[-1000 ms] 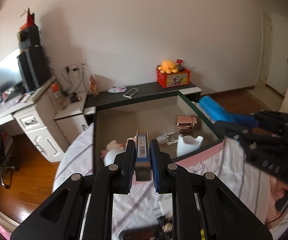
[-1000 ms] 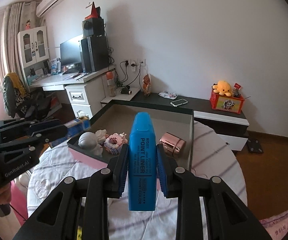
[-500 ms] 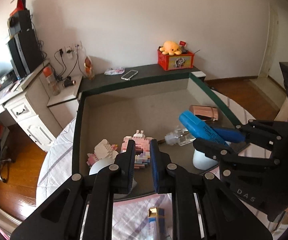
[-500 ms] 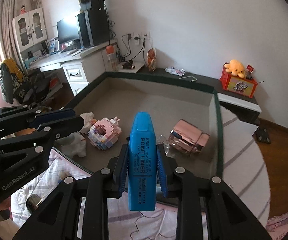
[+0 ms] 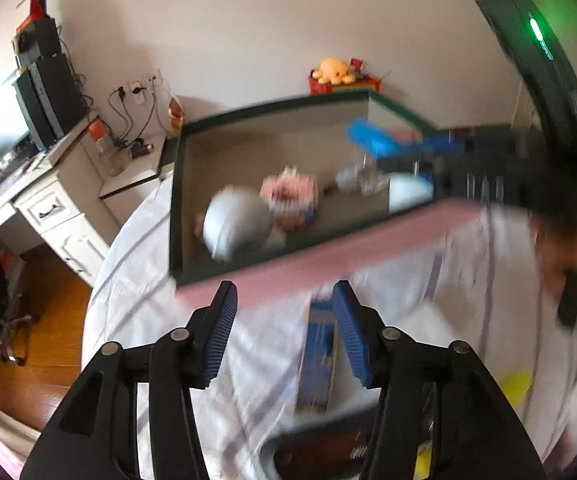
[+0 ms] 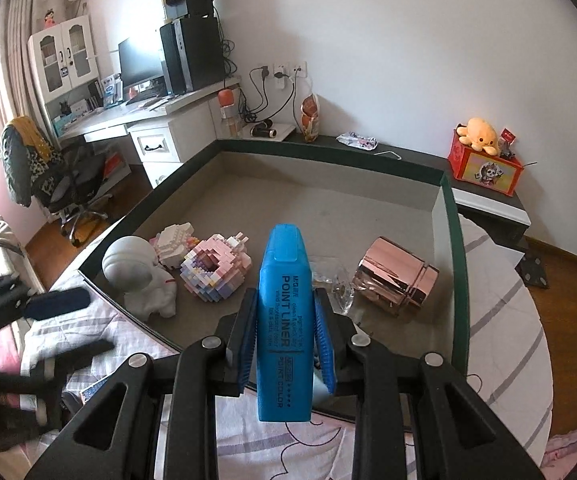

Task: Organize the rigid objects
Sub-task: 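Lower the pencil box with the left tool while the right tool lowers the highlighter into the box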

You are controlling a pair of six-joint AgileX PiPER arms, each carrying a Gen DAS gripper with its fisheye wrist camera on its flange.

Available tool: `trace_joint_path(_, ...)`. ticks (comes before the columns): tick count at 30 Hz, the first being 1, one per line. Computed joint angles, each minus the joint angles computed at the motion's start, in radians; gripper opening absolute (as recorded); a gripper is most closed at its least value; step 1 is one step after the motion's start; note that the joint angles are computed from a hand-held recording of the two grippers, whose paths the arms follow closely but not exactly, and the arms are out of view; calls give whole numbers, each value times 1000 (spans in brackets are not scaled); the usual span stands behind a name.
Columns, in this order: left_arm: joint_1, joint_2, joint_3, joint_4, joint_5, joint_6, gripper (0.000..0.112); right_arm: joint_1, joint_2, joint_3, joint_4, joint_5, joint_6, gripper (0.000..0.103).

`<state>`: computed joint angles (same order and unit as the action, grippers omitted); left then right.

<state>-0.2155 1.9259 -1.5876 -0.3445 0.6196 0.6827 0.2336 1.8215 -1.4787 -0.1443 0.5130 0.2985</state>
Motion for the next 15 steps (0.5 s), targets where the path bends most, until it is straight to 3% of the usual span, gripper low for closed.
trace_joint_path(5,-12,28,23,54,8,-17,51,12,-9,9,-26,-1,27,27)
trace_joint_path(7,-18,53,7,65,23,-24,41,17,-12,9,-42,7,40,27)
trace_joint_path(9,-15,81,-23,35,63,-5,21,16,-14,12,-36,9,34,27)
trace_joint_path(12,-31,60,-8,76,25,-48,20,17,-24,23,-50,9,43,27)
trace_joint_path(15,-15,12,5,26,9,-29,20,14,-30,29,-54,11,43,27)
